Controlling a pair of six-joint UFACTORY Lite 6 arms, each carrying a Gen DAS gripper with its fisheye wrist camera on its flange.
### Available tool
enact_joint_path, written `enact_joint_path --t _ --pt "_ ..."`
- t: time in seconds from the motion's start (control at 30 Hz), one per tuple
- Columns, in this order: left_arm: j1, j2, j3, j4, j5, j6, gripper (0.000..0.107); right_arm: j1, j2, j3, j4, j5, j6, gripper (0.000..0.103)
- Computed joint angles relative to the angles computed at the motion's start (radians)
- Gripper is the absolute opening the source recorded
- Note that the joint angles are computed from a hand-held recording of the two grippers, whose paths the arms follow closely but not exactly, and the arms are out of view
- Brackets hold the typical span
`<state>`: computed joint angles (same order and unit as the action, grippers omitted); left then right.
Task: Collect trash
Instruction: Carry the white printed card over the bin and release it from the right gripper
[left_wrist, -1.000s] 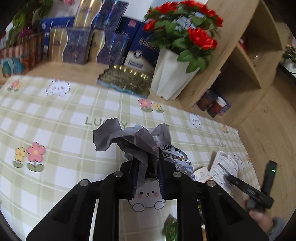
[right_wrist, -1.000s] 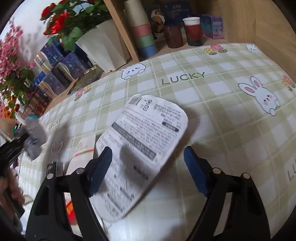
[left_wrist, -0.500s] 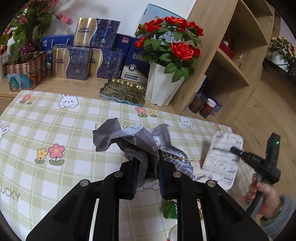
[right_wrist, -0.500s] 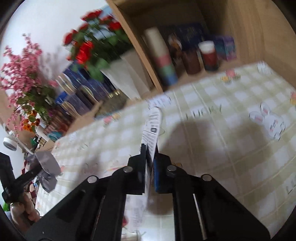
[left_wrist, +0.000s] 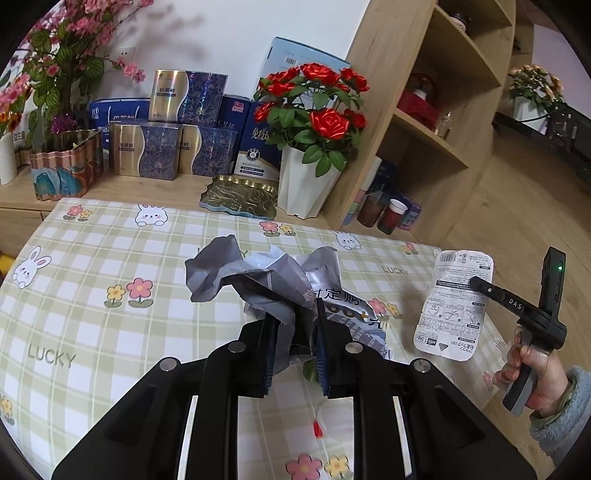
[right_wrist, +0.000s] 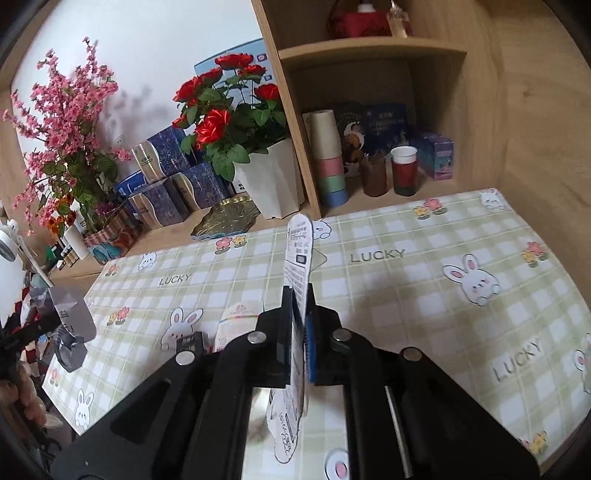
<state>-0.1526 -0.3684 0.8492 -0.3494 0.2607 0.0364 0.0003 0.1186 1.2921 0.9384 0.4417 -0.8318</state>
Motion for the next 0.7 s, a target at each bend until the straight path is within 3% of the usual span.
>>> enact_joint_path --t 0.33,0.53,0.7 --pt "-0.198 -0.327 -0.164 0.479 0.146 -0.537 0.018 -0.081 -0.350 -0.304 0.013 0.089 -0.052 0.009" --pt "-0.419 -0.510 -0.241 0.762 0.306 -0.903 0.018 -0.130 -0.547 -0.458 0.012 0.179 -0.061 0.009" --pt "-0.695 -0.634 -0.297 0.996 0.507 -1.226 0.018 -0.150 -0.729 -0.574 -0.015 0.266 -0.038 0.009"
